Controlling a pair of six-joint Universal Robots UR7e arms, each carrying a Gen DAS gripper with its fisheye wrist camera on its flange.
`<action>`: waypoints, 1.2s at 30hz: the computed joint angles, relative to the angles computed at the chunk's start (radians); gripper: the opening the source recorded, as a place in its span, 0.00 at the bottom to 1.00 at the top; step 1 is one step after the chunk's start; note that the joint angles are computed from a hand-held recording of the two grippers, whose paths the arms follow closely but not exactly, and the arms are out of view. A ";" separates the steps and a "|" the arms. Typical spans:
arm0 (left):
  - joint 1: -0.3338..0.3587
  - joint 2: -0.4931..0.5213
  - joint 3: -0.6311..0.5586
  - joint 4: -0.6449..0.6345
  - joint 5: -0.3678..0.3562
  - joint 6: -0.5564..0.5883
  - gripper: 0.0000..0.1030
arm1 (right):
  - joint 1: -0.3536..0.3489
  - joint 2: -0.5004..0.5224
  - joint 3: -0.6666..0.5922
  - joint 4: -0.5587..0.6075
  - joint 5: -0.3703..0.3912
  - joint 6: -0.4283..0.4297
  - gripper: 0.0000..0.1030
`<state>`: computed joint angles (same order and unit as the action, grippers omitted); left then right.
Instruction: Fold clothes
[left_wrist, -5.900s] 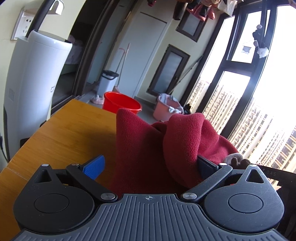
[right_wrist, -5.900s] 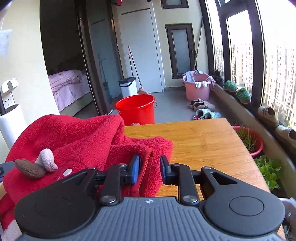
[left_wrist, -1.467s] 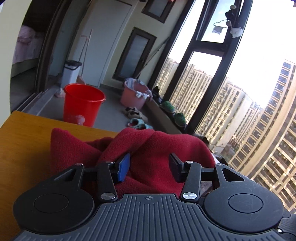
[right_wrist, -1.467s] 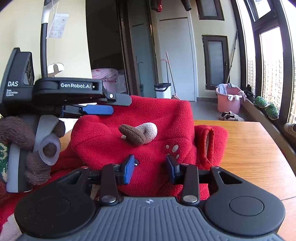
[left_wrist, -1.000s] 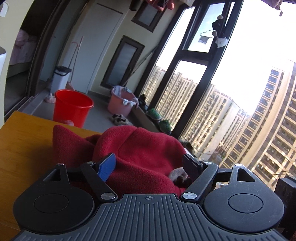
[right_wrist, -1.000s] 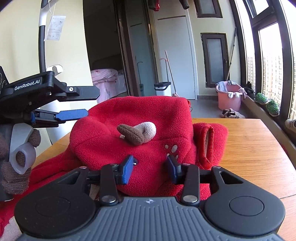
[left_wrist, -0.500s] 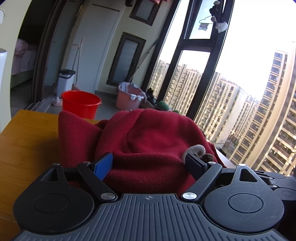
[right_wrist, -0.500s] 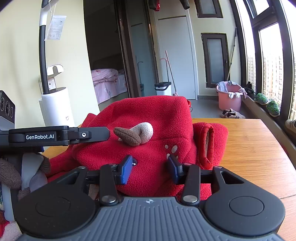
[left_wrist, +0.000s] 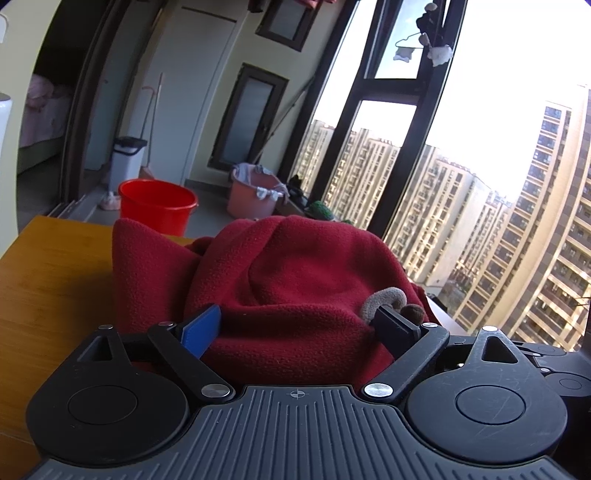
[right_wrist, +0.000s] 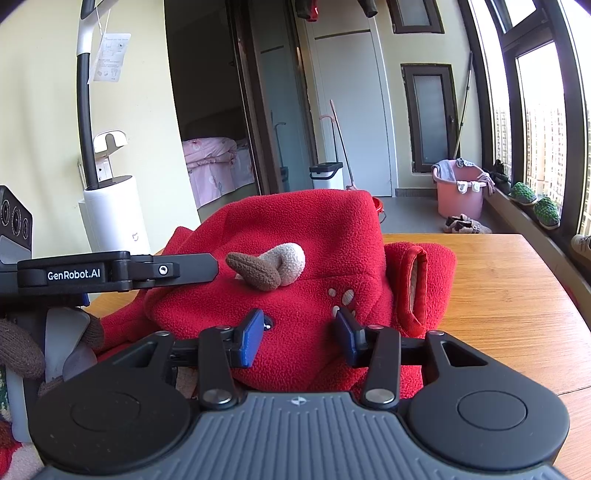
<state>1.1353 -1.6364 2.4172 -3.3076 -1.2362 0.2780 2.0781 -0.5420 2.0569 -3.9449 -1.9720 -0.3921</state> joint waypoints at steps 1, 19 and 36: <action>0.001 0.000 0.000 0.000 -0.001 0.000 0.92 | 0.000 0.000 0.000 0.000 0.000 -0.001 0.42; 0.006 -0.004 0.002 0.002 -0.002 -0.009 0.94 | 0.038 -0.034 -0.067 0.027 -0.042 0.158 0.43; 0.011 -0.010 0.005 0.000 -0.018 -0.010 0.95 | 0.036 0.037 -0.083 0.057 -0.128 0.101 0.41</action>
